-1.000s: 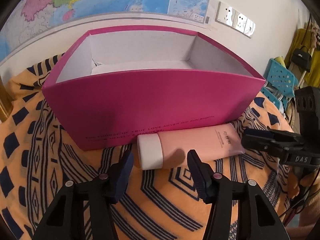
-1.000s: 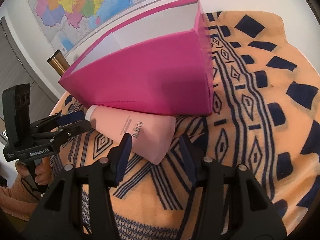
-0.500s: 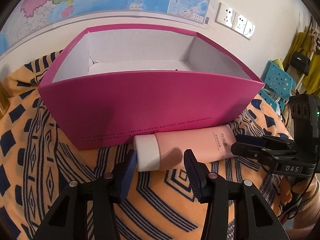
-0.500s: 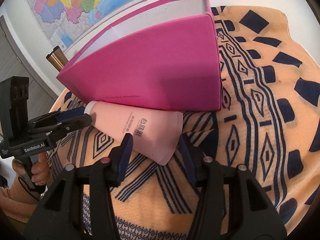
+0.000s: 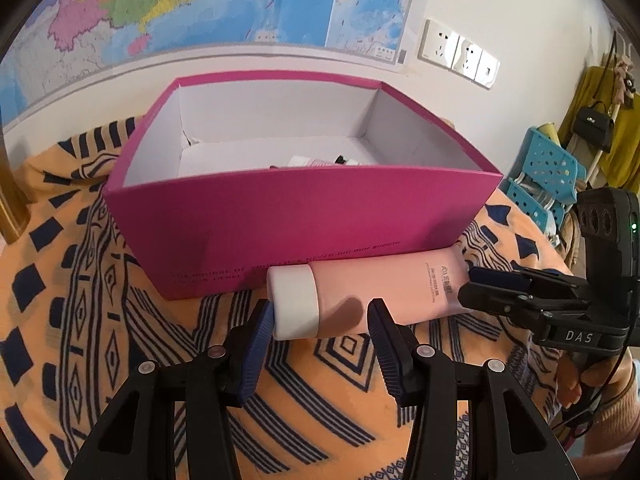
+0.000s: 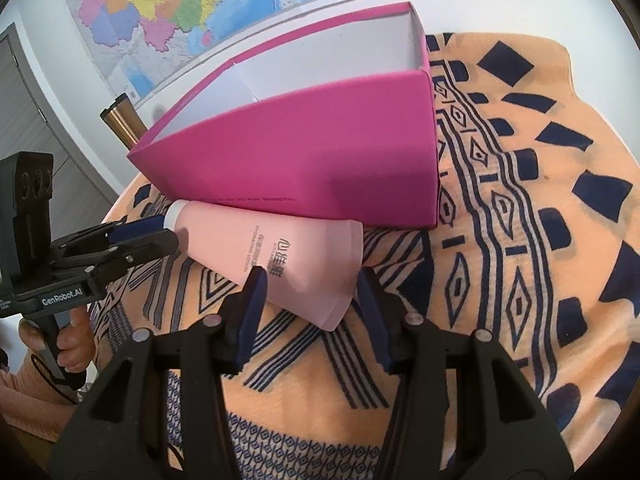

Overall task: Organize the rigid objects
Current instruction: 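Close the right gripper on the middle of the white-capped pink tube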

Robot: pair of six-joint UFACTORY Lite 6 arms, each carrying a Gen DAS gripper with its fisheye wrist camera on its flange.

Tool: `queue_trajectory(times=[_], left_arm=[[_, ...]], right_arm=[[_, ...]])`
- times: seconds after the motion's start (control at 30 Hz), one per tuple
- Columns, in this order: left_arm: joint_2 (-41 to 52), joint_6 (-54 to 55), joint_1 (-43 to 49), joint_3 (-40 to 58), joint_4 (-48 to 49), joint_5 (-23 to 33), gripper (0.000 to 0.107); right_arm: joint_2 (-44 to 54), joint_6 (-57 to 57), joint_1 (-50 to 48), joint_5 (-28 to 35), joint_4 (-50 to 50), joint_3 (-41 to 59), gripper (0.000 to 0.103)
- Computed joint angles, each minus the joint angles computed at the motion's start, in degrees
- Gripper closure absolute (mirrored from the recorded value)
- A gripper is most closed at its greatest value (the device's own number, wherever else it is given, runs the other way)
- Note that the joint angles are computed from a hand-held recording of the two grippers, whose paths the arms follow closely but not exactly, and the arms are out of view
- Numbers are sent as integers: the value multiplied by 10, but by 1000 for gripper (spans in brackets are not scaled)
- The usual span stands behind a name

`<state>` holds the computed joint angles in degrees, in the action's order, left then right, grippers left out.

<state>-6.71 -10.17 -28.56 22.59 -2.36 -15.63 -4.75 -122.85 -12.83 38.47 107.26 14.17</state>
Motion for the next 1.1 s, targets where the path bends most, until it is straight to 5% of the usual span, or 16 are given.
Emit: queue_trajectory(times=[0.37, 1.1], left_arm=[[-72, 7, -6, -21, -10, 24, 58], [-138, 182, -39, -35, -200, 44, 58]], right_arm=[[-119, 88, -23, 6, -87, -33, 53], [-217, 162, -37, 13, -154, -52, 53]])
